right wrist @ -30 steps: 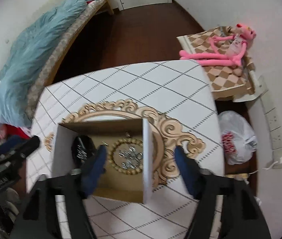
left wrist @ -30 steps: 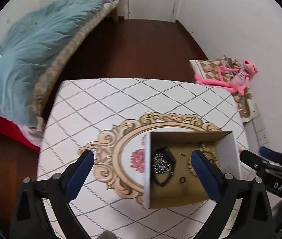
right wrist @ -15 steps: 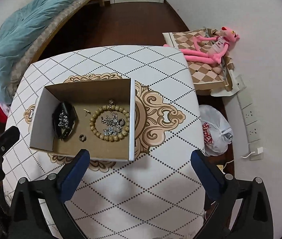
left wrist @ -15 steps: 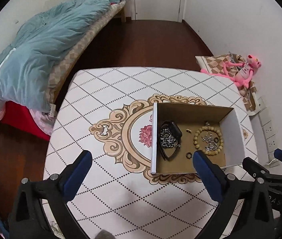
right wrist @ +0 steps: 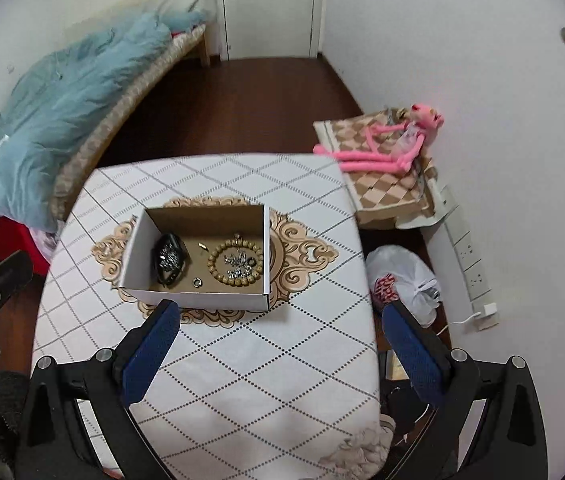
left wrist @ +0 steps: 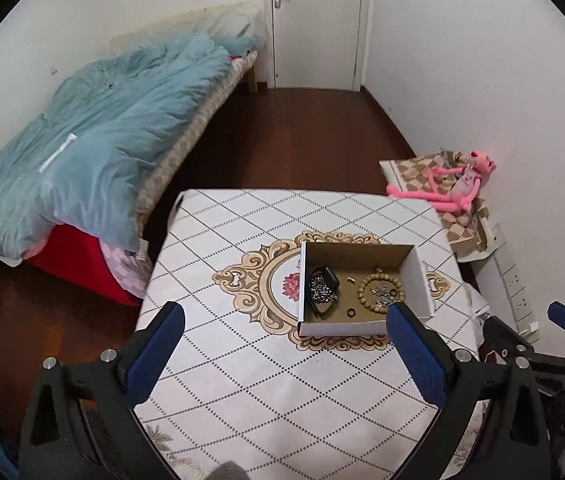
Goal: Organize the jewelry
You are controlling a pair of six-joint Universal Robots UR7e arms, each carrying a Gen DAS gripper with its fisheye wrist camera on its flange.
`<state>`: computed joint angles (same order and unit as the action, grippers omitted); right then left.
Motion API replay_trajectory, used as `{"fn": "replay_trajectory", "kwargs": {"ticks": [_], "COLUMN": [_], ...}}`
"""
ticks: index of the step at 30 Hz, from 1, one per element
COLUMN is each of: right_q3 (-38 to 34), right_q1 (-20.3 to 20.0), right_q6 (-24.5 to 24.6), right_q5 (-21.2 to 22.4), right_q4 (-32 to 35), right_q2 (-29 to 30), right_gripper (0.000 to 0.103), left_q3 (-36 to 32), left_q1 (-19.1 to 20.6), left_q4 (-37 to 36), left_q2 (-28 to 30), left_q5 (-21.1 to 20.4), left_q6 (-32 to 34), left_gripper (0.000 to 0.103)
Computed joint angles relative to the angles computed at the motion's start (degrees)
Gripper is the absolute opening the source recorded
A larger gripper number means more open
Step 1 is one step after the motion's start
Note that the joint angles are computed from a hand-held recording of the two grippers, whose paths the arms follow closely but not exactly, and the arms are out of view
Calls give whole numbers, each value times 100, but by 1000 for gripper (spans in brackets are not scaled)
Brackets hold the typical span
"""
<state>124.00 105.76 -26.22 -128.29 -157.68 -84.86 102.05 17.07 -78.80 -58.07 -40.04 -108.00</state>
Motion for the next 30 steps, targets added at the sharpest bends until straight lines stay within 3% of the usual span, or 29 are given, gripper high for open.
{"fn": "replay_trajectory", "kwargs": {"ticks": [12, 17, 30], "right_q3": [106, 106, 66], "right_q1": [750, 972, 1252], "right_q6": [231, 385, 710], "right_q5": [-46, -61, -96], "right_q4": [625, 926, 1422], "right_q2": [-1187, -1523, -1814], "right_gripper": [102, 103, 103], "left_q3": [-447, -505, -588], "left_q1": [-692, -860, -1016], "left_q4": [868, 917, 902], "left_q2": [38, 1, 2], "left_q5": [-222, -291, -475], "left_q6": [-590, -673, -675], "left_gripper": [103, 103, 103]}}
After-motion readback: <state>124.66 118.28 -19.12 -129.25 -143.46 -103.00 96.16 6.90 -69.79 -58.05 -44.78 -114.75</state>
